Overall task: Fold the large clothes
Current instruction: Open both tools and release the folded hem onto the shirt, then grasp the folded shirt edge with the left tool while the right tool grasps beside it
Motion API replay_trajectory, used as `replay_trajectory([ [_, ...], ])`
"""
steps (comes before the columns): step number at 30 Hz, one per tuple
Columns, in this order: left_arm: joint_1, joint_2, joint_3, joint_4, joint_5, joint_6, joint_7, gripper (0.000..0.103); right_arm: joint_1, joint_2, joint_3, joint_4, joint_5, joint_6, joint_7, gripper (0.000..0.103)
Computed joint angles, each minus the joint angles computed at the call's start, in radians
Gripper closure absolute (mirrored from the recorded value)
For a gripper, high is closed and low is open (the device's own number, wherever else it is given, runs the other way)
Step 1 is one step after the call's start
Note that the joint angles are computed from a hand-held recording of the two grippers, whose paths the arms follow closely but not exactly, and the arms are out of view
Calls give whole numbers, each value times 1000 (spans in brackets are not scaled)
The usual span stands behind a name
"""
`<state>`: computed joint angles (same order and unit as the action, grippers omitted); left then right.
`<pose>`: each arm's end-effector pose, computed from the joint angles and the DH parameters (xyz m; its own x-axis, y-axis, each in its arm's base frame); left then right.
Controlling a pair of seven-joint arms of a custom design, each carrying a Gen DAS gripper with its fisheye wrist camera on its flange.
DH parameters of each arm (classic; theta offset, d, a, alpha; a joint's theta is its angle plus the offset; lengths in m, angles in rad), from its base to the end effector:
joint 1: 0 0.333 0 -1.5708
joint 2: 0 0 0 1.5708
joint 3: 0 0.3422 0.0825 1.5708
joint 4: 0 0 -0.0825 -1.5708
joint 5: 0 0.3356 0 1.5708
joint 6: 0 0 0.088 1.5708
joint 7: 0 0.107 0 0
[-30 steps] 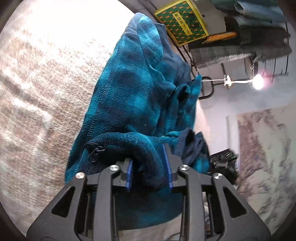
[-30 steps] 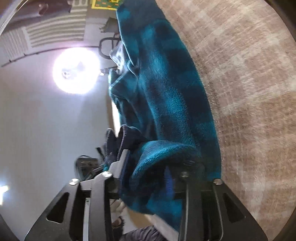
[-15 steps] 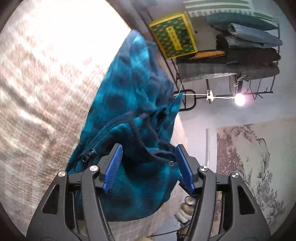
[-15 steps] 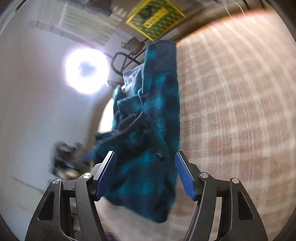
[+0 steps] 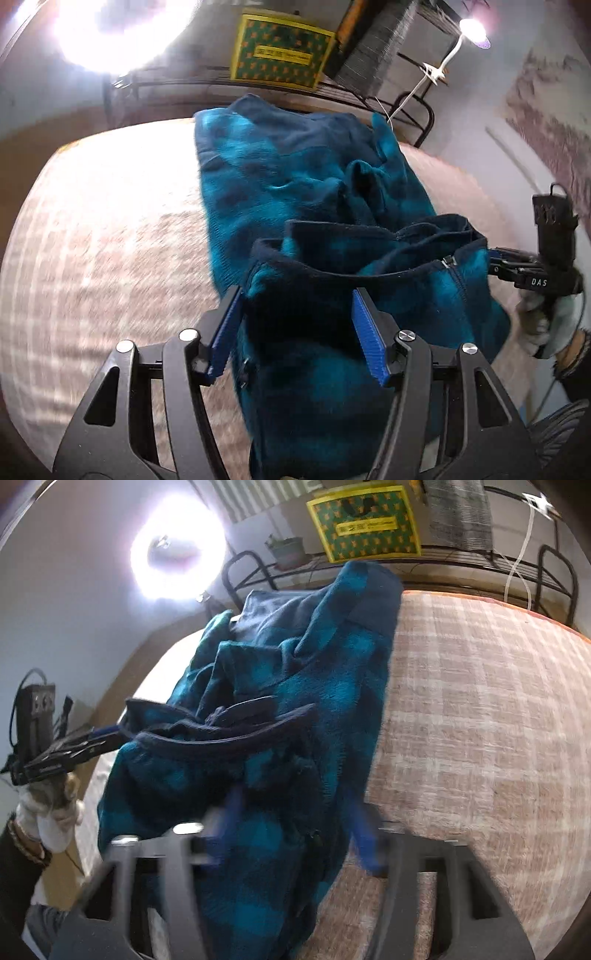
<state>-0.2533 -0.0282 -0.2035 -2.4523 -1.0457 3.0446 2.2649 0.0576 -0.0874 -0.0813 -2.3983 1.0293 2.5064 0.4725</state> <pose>0.4425 -0.1435 0.4177 -0.2161 -0.9387 0.2686 -0.8269 0.0297 -0.5615 0.4602 -0.0177 0.4250 0.3562 -0.8547 -0.3776 -0.8445 -0.1216 -0.5215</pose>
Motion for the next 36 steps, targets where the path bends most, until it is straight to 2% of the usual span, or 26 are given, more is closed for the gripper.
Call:
replay_trajectory([
  [1, -2, 13, -2, 9, 4, 4, -7, 58, 4, 3, 11, -2, -32, 29, 29, 87],
  [2, 1, 27, -5, 15, 57, 9, -58, 72, 8, -1, 16, -4, -46, 35, 49, 91],
  [3, 5, 35, -8, 22, 80, 13, -82, 77, 10, -11, 14, -8, -47, 33, 60, 93],
  [5, 15, 55, -7, 19, 197, 47, -207, 83, 14, -41, 13, -21, -52, 55, 75, 94],
  [6, 23, 75, 5, 16, 278, 57, -302, 83, 17, -50, 12, -28, -61, 82, 83, 95],
  [7, 27, 93, 15, 21, 304, 55, -339, 83, 16, -43, 10, -30, -82, 106, 104, 95],
  [8, 56, 115, -10, 32, 259, 52, -314, 83, 10, -17, 9, -22, -131, 110, 156, 95],
  [9, 104, 134, -70, 47, 145, 57, -218, 83, 6, 1, 7, -15, -169, 99, 199, 95],
  [10, 120, 137, -95, 48, 101, 74, -168, 82, 5, 25, 4, -6, -181, 80, 219, 95],
  [11, 113, 136, -95, 39, 127, 94, -176, 79, 7, 29, 8, -9, -177, 87, 208, 94],
  [13, 137, 119, -107, 37, 136, 58, -159, 78, 14, 19, 18, -18, -195, 108, 181, 91],
  [14, 146, 106, -104, 39, 125, 28, -143, 75, 11, 16, 11, -7, -200, 77, 172, 88],
  [16, 166, 64, -91, 54, -18, -57, -17, 72, -10, 19, -17, 39, -181, -36, 145, 88],
  [18, 163, 36, -56, 71, -116, -106, 87, 72, -28, 15, -33, 63, -118, -89, 73, 87],
  [20, 147, 36, -25, 91, -123, -75, 114, 72, -33, 6, -30, 78, -65, -50, 9, 87],
  [22, 143, 73, 1, 138, -102, -42, 112, 72, -29, 31, -13, 114, -66, 18, 18, 87],
  [25, 178, 160, 13, 248, -88, -83, 97, 72, -16, 114, 17, 202, -94, 89, 85, 87],
  [27, 210, 225, -3, 332, -94, -108, 98, 72, -21, 158, 33, 262, -84, 73, 99, 87],
  [29, 238, 272, -19, 386, -78, -121, 91, 72, -22, 212, 60, 358, -86, 1, 121, 86],
  [31, 253, 310, -37, 425, -42, -113, 78, 72, -13, 258, 89, 440, -117, -43, 147, 77],
  [33, 285, 321, -79, 430, -65, -99, 136, 72, -1, 319, 121, 541, -149, -90, 172, 49],
  [36, 308, 335, -118, 419, -85, -60, 213, 72, 18, 426, 160, 696, -184, -138, 253, 48],
])
